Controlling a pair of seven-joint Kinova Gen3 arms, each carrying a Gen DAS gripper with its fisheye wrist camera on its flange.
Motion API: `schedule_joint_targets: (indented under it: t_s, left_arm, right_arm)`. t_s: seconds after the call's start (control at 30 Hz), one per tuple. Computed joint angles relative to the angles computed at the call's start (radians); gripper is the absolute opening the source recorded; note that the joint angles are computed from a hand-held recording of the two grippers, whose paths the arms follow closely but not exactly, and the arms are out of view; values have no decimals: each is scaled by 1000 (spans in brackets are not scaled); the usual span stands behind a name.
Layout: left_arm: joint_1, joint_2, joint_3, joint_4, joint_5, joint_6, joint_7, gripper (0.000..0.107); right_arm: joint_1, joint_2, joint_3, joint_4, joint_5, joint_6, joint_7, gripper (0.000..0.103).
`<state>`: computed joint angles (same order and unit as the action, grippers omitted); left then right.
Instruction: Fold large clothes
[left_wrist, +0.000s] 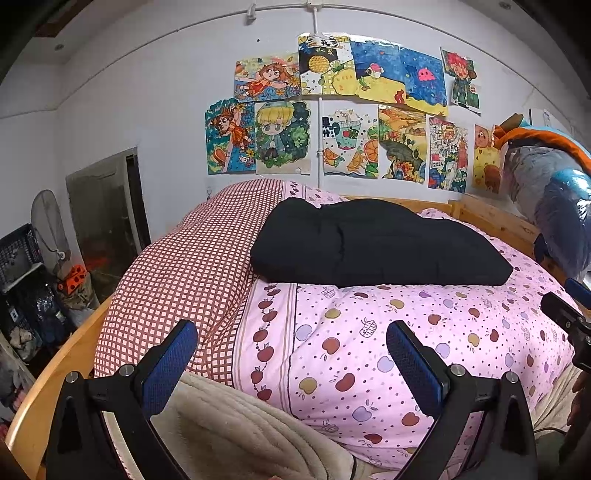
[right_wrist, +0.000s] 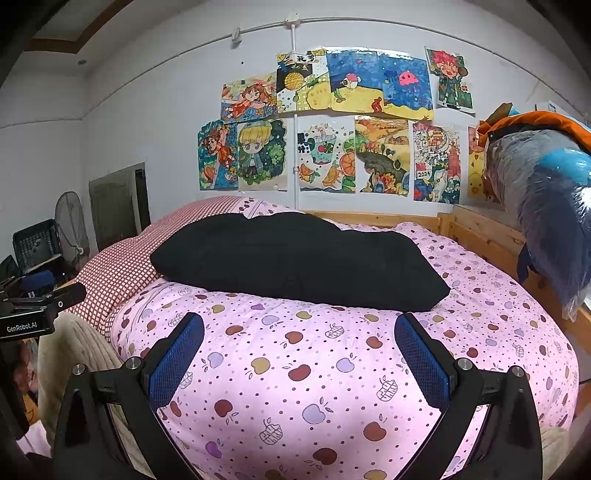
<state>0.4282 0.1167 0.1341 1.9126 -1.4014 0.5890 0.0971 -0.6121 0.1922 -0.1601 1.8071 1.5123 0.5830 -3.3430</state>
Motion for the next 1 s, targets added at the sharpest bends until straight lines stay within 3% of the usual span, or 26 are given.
schedule_joint_targets:
  t_s: [1.0]
  left_arm:
    - [-15, -6, -7, -5, 27, -32, -24, 103]
  right_arm:
    - [-11, 4, -3, -4, 0, 17, -2, 101]
